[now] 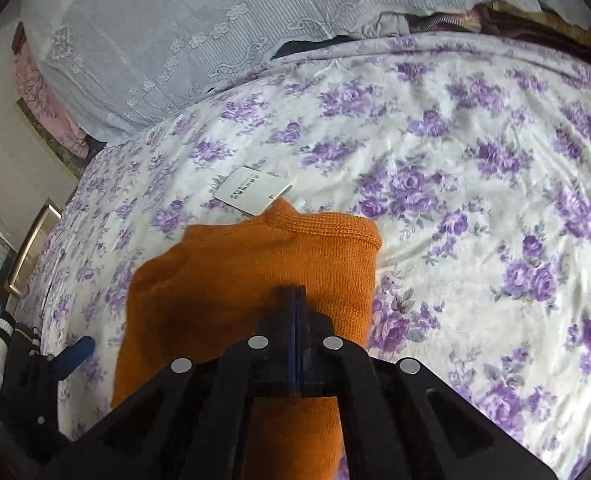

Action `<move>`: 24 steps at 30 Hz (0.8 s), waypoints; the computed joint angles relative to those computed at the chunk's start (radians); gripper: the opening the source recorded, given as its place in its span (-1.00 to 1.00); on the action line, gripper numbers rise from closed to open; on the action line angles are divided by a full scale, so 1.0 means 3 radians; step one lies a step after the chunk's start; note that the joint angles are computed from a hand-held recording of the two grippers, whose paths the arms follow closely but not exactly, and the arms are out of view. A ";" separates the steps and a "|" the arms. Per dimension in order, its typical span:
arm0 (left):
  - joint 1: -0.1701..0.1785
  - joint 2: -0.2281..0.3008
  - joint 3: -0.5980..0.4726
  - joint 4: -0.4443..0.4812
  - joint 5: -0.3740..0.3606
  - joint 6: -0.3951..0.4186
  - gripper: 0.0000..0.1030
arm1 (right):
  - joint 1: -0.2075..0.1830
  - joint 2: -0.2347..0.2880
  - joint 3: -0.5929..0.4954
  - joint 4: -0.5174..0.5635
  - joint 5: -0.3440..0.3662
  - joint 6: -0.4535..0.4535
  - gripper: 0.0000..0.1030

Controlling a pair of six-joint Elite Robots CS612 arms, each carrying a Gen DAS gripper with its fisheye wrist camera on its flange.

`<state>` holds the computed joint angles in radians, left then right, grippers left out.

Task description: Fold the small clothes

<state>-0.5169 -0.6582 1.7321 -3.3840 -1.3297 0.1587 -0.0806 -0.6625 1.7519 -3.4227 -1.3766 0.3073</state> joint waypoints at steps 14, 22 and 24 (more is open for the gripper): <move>0.0018 -0.0039 0.0062 -0.0127 -0.0053 -0.0123 0.92 | 0.0022 -0.0124 0.0479 -0.0915 -0.0059 0.0051 -0.89; -0.0002 -0.0104 0.0228 -0.0389 -0.0045 -0.0208 0.91 | 0.0122 -0.0189 0.0729 -0.1243 -0.0045 -0.0062 -0.89; -0.0004 -0.0114 0.0255 -0.0423 -0.0035 -0.0231 0.91 | 0.0130 -0.0186 0.0757 -0.1294 -0.0036 -0.0066 -0.89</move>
<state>-0.5181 -0.6925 1.8087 -3.5108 -1.3403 0.0895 -0.0416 -0.7182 1.9790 -3.8107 -1.3875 0.2874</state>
